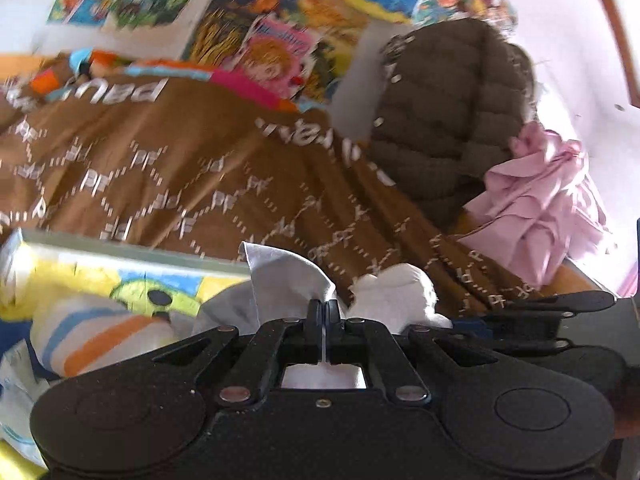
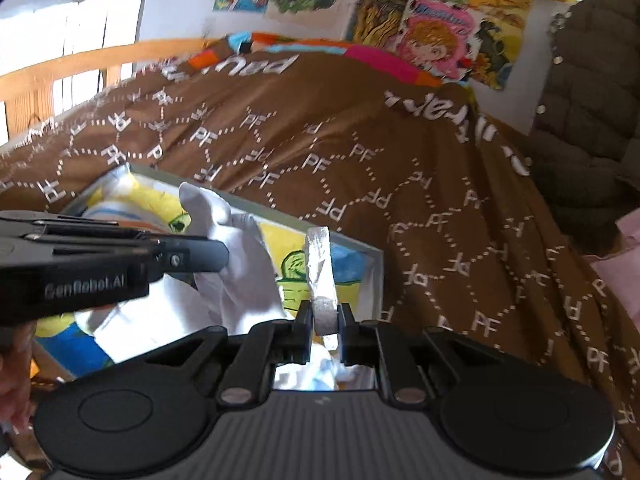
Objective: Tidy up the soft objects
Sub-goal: 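Carry the packet with the right tool while the left tool carries the grey cloth to the tray, then open both tools to release the packet and grey cloth into the tray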
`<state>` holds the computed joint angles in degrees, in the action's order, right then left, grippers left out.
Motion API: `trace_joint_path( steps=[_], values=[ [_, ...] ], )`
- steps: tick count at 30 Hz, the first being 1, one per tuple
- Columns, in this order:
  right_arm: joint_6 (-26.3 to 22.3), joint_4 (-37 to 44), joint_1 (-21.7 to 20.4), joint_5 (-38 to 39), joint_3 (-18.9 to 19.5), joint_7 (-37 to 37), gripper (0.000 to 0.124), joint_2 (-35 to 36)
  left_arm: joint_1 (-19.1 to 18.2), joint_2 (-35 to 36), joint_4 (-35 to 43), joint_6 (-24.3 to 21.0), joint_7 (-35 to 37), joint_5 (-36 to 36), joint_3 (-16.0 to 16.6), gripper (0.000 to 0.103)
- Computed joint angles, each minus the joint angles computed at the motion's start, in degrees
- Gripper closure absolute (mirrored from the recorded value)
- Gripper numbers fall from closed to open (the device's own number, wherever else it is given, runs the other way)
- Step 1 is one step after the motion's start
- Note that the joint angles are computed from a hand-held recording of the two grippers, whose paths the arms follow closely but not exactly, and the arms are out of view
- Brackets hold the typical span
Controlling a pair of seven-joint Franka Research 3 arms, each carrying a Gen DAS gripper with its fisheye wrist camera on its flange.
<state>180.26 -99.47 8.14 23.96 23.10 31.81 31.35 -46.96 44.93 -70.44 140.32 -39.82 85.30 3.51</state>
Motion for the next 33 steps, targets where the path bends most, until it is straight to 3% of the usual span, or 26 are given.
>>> trace_joint_path(
  steps=[4,12,18,23,29,31,33],
  values=[
    [-2.20,1.12,3.09,-0.38,-3.55,2.81,0.110,0.79,1.48,1.25,1.10,0.59,4.98,-4.74,-1.29,0.103],
    [-4.00,0.31,-0.10,2.55,0.06,-0.67,0.104,0.23,2.06,1.67,-0.45,2.43,7.68,-12.27,-1.08,0.101],
    [-4.28,-1.08,-1.54,6.13,2.08,-4.11,0.091,-1.04,1.40,-0.09,-3.46,3.20,5.35,-12.60,-0.43,0.089],
    [-2.64,-2.96,-3.11,9.80,4.19,-6.93,0.076,-2.49,0.76,-1.23,-4.66,-0.09,7.17,-12.68,-1.36,0.080],
    [0.26,-6.11,-9.53,15.99,11.53,-12.13,0.060,-4.60,-0.20,-3.47,-7.19,-3.63,6.30,-11.43,-2.29,0.062],
    [1.03,-7.48,-13.61,19.00,15.98,-14.91,0.051,-5.23,-0.59,-4.18,-7.76,-5.51,6.15,-10.97,-2.79,0.043],
    [1.78,-9.05,-17.48,22.08,20.10,-17.78,0.047,-6.04,-1.17,-4.98,-8.42,-8.01,5.32,-10.72,-3.33,0.036]
  ],
)
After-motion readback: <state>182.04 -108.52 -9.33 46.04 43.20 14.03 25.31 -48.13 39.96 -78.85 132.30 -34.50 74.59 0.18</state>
